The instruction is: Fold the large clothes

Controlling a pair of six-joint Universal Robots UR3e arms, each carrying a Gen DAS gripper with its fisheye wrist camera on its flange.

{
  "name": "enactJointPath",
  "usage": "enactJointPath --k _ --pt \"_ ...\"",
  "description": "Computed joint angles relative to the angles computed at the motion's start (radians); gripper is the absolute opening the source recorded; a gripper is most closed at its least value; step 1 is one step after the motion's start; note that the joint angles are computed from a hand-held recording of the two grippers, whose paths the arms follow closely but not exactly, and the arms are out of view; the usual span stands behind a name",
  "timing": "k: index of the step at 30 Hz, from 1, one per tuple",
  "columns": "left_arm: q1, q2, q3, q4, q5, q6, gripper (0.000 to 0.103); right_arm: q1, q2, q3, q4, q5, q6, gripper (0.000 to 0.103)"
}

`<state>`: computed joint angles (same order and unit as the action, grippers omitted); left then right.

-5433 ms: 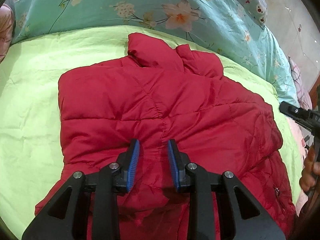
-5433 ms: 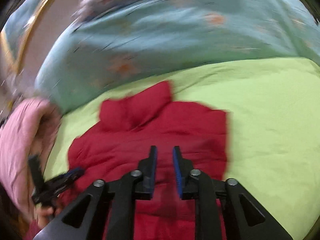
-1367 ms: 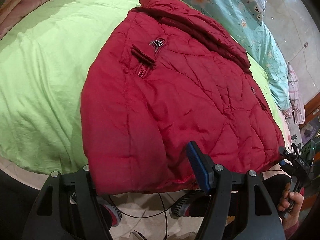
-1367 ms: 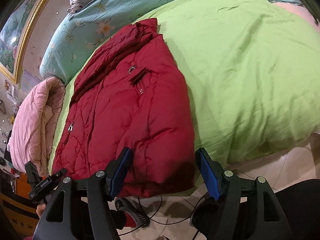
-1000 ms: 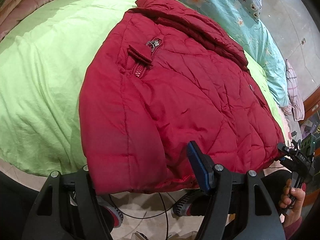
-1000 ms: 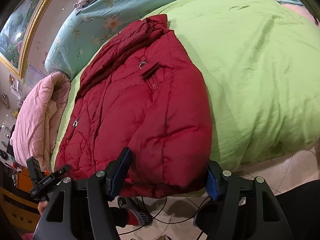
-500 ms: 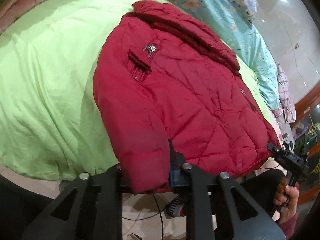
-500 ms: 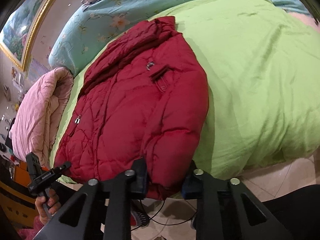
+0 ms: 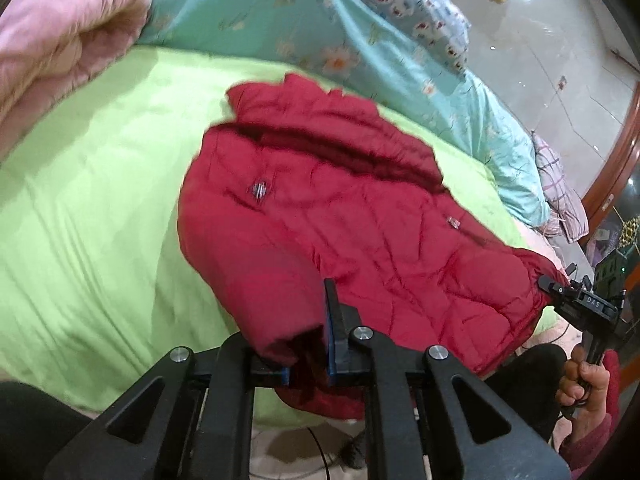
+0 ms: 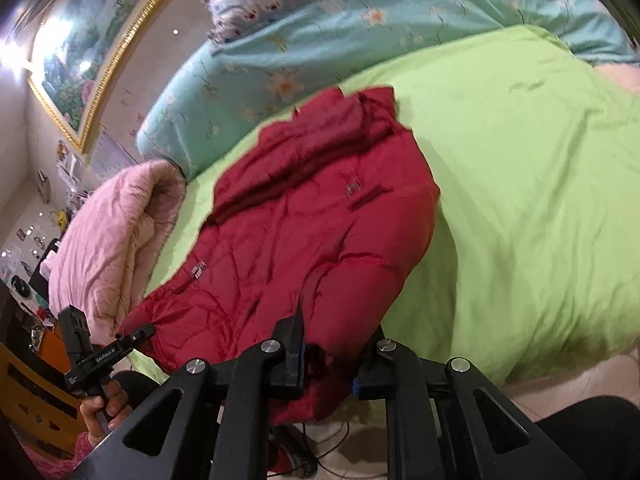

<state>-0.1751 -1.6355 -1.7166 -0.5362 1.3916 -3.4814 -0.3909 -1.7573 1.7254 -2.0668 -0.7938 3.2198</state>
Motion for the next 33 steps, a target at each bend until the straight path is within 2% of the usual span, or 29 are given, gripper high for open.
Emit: enactJointPath --k 9,18,26,33 --pt "0.008 -0.082 0.181 -0.01 0.034 0.053 0.009 0.03 0.128 -0.153 -0.134 0.018 0.086 0.013" --pt "0.012 -0.201 0.39 -0.047 0.055 0.091 0.009 0.061 0.266 -0.313 -0.184 0.013 0.129 0.013" --pt "0.019 -0.339 0.617 -0.1 0.066 0.109 0.008 0.101 0.458 -0.576 -0.194 -0.015 0.174 0.013" --pt "0.049 -0.459 0.826 -0.17 0.041 0.094 0.008 0.131 0.659 -0.883 -0.144 -0.043 0.212 0.012"
